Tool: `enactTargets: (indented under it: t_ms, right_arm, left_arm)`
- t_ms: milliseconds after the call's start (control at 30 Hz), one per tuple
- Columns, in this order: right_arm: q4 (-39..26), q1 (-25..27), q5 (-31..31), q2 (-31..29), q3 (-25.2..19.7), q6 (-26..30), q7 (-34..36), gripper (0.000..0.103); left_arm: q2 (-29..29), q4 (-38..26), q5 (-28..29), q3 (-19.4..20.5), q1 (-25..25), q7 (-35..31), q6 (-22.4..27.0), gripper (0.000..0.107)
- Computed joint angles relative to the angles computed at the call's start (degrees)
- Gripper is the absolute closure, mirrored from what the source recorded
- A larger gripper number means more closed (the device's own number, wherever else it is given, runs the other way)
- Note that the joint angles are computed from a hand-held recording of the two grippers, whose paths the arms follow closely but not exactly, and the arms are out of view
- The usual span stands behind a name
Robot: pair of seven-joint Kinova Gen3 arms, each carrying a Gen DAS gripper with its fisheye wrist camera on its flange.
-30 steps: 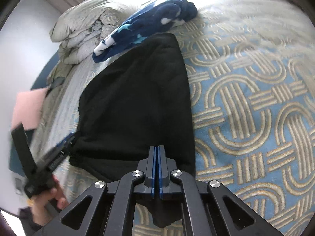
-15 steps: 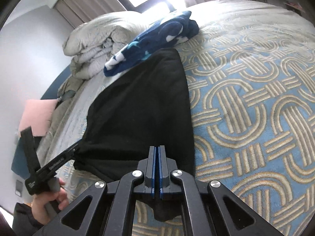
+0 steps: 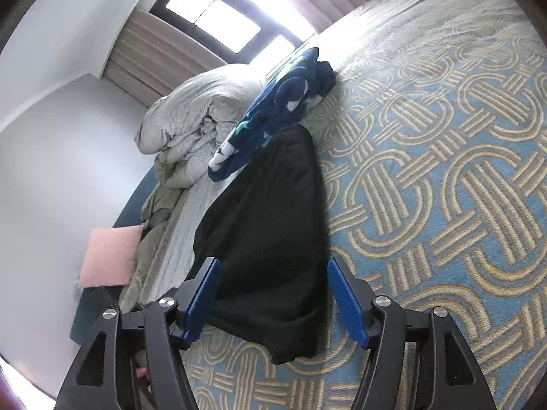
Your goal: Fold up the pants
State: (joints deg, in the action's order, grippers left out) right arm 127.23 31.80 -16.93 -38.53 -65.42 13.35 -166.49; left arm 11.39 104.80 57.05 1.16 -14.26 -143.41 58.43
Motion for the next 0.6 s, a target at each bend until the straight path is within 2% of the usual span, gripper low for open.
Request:
enactTargets:
  t_ms: [67,133,233,300,400,600]
  right_arm:
    - [-0.7,-1.6,0.6,3.1,1.8,0.9,1.4,0.035]
    - [-2.9,-2.9,2.9,7.7,3.6,4.5,3.2,0.035]
    - [-4.4,-4.5,6.1,12.4,5.8,7.1,3.8,0.032]
    - [-4.1,-6.9,7.3,16.1,8.5,5.7,3.9,0.031]
    - [-3.5,-12.1,8.6,21.0,14.1,2.7,4.7,0.03]
    - [-5.4,-21.6,11.3,27.9,23.6,2.2,7.3,0.027]
  left_arm:
    - [1.1,-2.3,-0.7,0.3,-0.9,-0.7,3.7,0.023]
    - [1.5,-4.6,-2.7,1.0,-0.7,-0.2,4.6,0.023]
    - [4.5,-10.3,-4.7,1.1,0.1,4.1,8.1,0.023]
    - [7.1,-13.9,-4.7,1.9,-0.5,6.9,11.0,0.023]
    - [9.7,-19.1,-6.7,2.8,0.1,11.9,11.9,0.023]
    - [17.1,-29.2,-11.5,5.0,0.6,22.7,18.1,0.023]
